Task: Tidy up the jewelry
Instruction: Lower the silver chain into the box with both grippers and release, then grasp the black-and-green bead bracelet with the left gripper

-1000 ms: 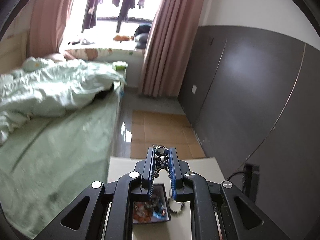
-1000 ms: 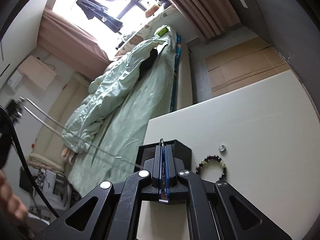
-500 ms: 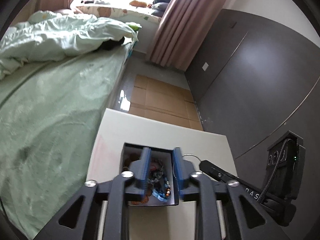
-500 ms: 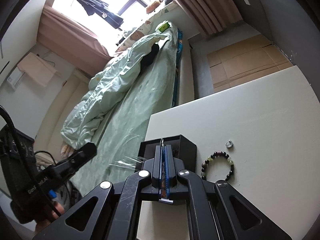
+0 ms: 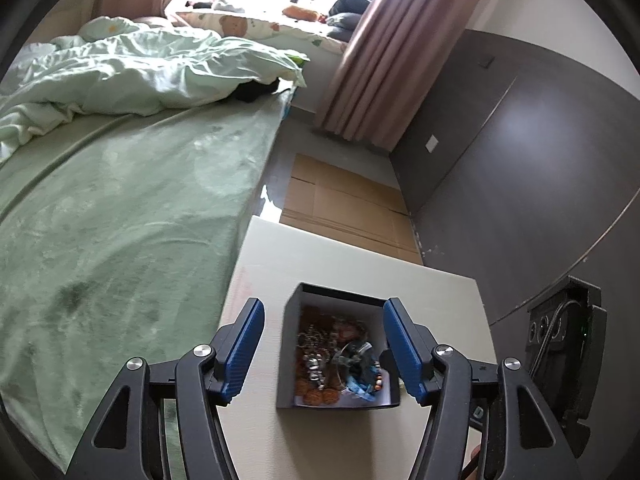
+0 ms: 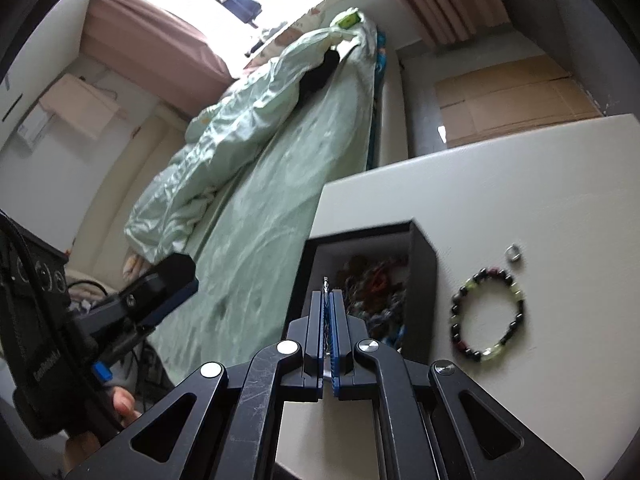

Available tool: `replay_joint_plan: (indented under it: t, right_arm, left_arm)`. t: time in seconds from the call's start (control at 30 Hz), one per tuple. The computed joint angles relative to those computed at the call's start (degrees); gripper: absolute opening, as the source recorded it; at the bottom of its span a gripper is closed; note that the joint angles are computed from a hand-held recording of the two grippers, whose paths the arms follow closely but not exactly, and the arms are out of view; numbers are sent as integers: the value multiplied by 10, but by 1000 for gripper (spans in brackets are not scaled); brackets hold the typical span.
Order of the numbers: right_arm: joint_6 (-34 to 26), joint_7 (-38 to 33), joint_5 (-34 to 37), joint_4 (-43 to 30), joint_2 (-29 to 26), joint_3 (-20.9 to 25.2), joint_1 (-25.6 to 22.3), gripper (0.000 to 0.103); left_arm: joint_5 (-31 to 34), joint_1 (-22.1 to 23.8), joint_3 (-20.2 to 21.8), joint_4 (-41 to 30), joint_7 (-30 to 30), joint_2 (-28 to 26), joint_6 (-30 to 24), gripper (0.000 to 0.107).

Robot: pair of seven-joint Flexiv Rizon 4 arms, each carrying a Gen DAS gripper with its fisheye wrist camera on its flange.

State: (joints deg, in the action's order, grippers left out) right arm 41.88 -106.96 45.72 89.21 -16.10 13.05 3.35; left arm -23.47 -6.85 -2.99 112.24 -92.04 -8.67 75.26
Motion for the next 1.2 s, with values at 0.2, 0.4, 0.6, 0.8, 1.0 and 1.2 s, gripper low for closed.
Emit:
replay_joint_plan:
  t: [0.2,0.4,0.6,0.8,1.0,1.2]
  right_arm:
    - [30,6,-20,19,16,-7,3,59]
    - [45,5,-20,34,32,-18,-9,59]
    - [49,7,-32,52,47,-30,-19,59]
    - [53,17,-55,65,55,-44,-26,59]
    - [65,52,-73,74,57,-57,-37,79]
    - [69,80,-79,79,61,-67,-53,79]
  left_arm:
    - [-4,2,0,5,8,2,1,63]
    - [2,-2,-1,2,10,0,-2,63]
    - [28,-11,-1,-10,1,-7,-7,63]
    - [63,-25,-4,-33,-11,-21,-21,63]
    - [76,-38,-17,-54,-2,-38,-33,63]
    - [99,-57,-21,-91,14,-65,-58,63]
